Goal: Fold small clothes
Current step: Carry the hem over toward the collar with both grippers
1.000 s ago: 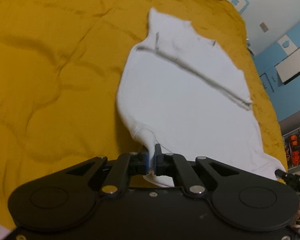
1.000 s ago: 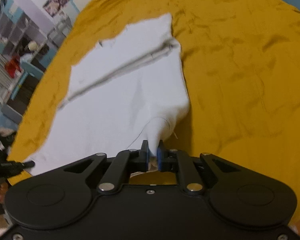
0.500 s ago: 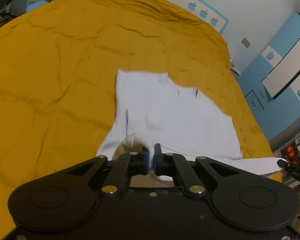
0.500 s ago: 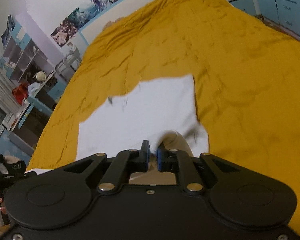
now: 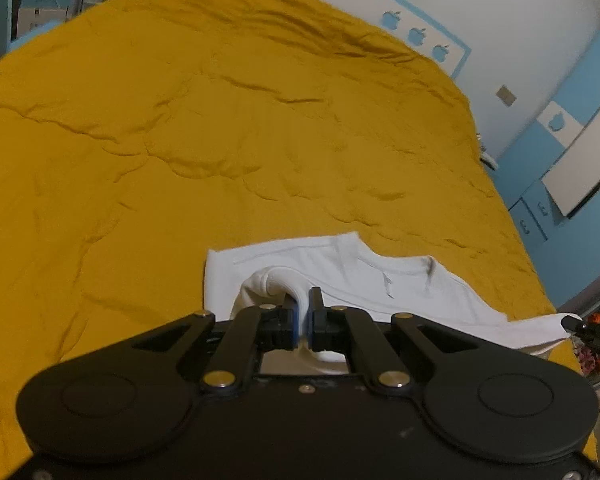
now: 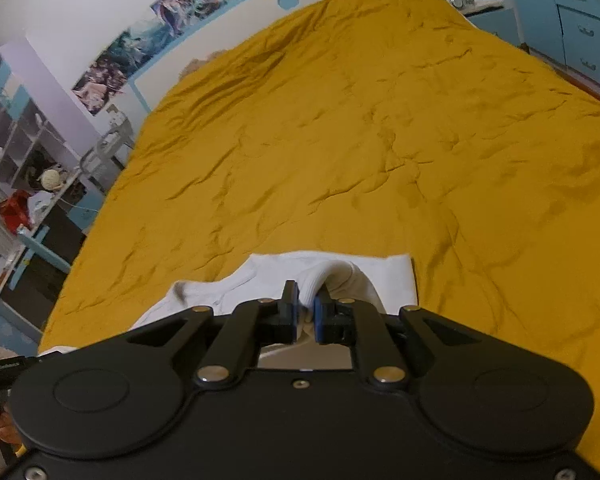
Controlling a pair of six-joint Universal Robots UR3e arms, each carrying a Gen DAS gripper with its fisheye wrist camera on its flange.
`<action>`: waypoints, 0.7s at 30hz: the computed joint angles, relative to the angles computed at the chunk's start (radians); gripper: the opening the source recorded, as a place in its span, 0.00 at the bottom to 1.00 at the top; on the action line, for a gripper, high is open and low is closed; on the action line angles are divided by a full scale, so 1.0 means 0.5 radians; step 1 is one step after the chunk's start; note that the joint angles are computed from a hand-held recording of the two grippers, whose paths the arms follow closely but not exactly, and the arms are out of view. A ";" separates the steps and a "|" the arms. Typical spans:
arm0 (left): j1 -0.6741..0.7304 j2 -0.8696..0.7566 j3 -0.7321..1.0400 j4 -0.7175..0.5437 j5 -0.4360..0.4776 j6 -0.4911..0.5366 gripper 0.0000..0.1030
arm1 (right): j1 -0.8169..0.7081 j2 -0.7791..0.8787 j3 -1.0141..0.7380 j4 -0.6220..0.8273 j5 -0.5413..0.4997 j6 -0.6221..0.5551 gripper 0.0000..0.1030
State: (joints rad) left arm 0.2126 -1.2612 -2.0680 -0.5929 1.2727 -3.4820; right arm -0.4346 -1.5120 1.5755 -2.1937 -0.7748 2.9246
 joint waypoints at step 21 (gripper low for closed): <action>-0.142 1.136 -0.514 -0.934 0.336 -0.059 0.43 | -0.855 -1.045 0.620 1.424 0.169 -1.185 0.35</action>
